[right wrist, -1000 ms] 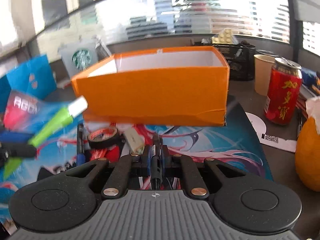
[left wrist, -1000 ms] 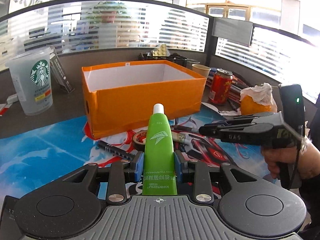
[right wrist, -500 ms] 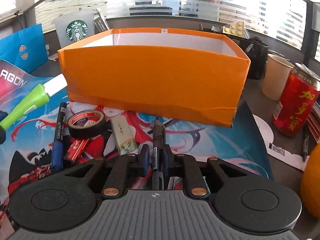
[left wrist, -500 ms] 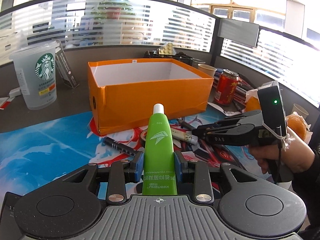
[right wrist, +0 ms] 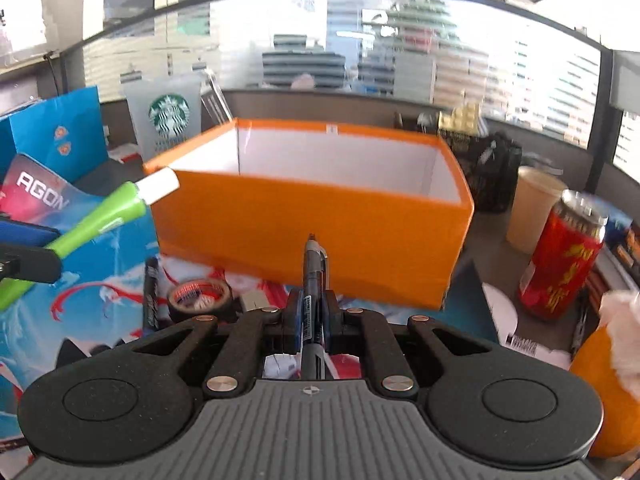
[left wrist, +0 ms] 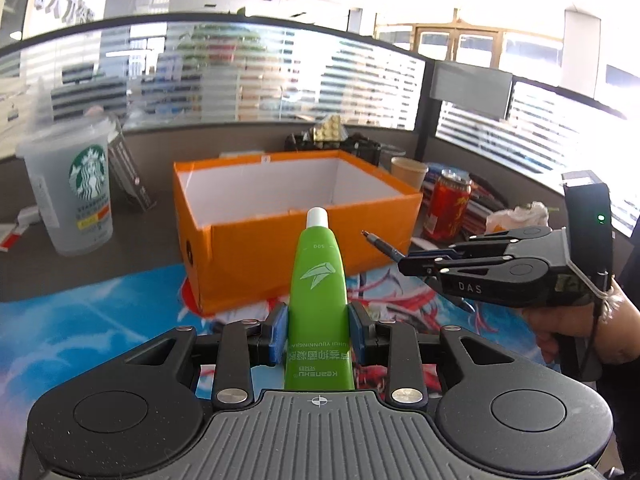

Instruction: Organize rigid objects

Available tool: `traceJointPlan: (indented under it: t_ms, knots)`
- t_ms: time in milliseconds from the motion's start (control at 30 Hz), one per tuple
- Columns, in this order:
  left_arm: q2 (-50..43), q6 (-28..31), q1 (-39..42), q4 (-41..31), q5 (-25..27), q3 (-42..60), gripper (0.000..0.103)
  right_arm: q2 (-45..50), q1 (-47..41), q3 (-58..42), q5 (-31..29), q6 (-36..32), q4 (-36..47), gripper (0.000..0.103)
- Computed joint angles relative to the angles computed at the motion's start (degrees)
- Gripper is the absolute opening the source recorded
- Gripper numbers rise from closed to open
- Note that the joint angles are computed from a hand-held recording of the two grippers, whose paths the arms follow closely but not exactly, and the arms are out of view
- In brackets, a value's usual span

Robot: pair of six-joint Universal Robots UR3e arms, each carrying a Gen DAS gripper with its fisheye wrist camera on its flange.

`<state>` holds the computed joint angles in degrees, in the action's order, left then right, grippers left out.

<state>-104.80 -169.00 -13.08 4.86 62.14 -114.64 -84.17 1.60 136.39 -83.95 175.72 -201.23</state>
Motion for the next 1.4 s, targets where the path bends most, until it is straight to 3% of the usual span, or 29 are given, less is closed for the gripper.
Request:
traceJointPlan:
  t_ms: [700,1400]
  knots:
    - [-4.3,-3.3,-1.1,-4.1,2.2,15.2,0.030,-2.2,0.2,-8.9,2.4,-0.8,3.4,0.009]
    - [-24.3,-3.6,-5.7,-22.1,7.5,52.3,0.030,7.8,-3.9,-25.7,7.4,-0.3,7.3,0.009]
